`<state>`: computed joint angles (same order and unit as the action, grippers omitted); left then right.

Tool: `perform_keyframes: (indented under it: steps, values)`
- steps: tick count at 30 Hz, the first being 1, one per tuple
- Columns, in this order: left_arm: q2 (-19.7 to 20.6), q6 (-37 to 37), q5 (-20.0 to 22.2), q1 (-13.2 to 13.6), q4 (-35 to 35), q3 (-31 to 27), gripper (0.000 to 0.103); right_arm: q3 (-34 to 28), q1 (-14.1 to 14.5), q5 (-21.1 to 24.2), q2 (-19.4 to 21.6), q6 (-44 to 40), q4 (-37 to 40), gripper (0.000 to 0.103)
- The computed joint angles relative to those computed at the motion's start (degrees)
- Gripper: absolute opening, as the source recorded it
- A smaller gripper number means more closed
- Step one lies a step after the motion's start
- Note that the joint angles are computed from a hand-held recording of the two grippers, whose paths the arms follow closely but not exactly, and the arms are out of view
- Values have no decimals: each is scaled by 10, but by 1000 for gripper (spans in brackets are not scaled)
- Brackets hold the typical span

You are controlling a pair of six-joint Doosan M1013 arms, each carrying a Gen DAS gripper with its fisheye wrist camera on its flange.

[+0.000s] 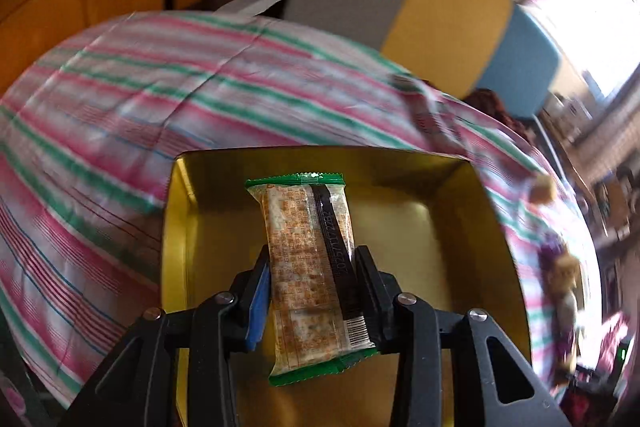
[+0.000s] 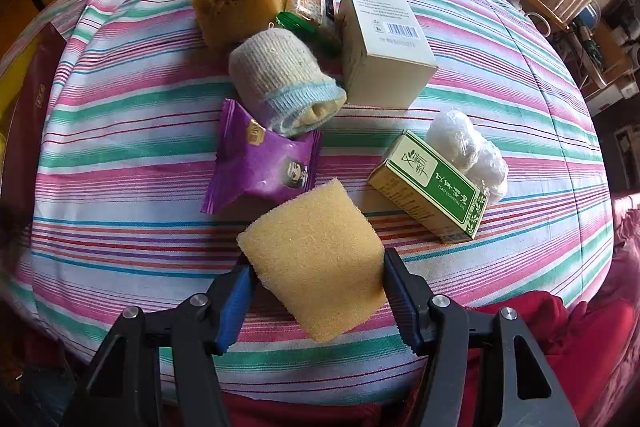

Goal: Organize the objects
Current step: 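Carry the cracker packet into the gold tray and open the left gripper, then carry the yellow sponge over the gold tray and release it with the right gripper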

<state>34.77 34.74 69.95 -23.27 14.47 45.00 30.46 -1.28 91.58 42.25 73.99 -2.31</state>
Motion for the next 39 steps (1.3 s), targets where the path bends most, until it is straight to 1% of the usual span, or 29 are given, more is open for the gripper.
perform_keyframes:
  steps: [1,3,8,10,11,12,13,15,18,20,23,27,29,32,34,39]
  values:
    - [6,-6,12,3,2,-7,39,7,4,-6,-1,5,-1,62]
    - [15,-14,26,6,5,-16,39,1,3,-2,1,3,0,62]
    - [41,-1,69,10,17,-51,39,27,2,-20,-7,3,1,62]
    - [51,1,96,8,34,-67,40,26,2,-20,-6,3,2,62]
    - [51,2,98,8,37,-67,43,25,2,-20,-6,3,1,62]
    - [48,-1,94,7,40,-62,44,26,1,-20,-6,2,1,62]
    - [43,-2,89,5,44,-57,44,12,-1,-17,5,0,2,62]
    - [37,3,85,-2,67,-52,44,11,-1,-17,6,-1,2,62]
    - [19,4,79,-22,112,-34,44,24,0,-23,0,-2,-1,62]
    - [-3,-6,57,-41,151,-4,45,36,3,-30,-8,-2,-6,62]
    - [-27,-29,39,-63,190,28,45,54,7,-39,-18,0,-11,62]
    - [-44,-40,31,-80,211,50,45,58,9,-44,-20,-3,-18,62]
    - [-51,-45,28,-87,218,59,45,74,14,-51,-30,-1,-19,62]
    - [-60,-52,25,-98,229,72,45,95,17,-58,-42,-5,3,62]
    - [-64,-55,19,-100,231,80,45,111,21,-67,-51,-8,7,62]
    - [-72,-64,13,-105,225,93,45,122,18,-52,-63,-21,85,62]
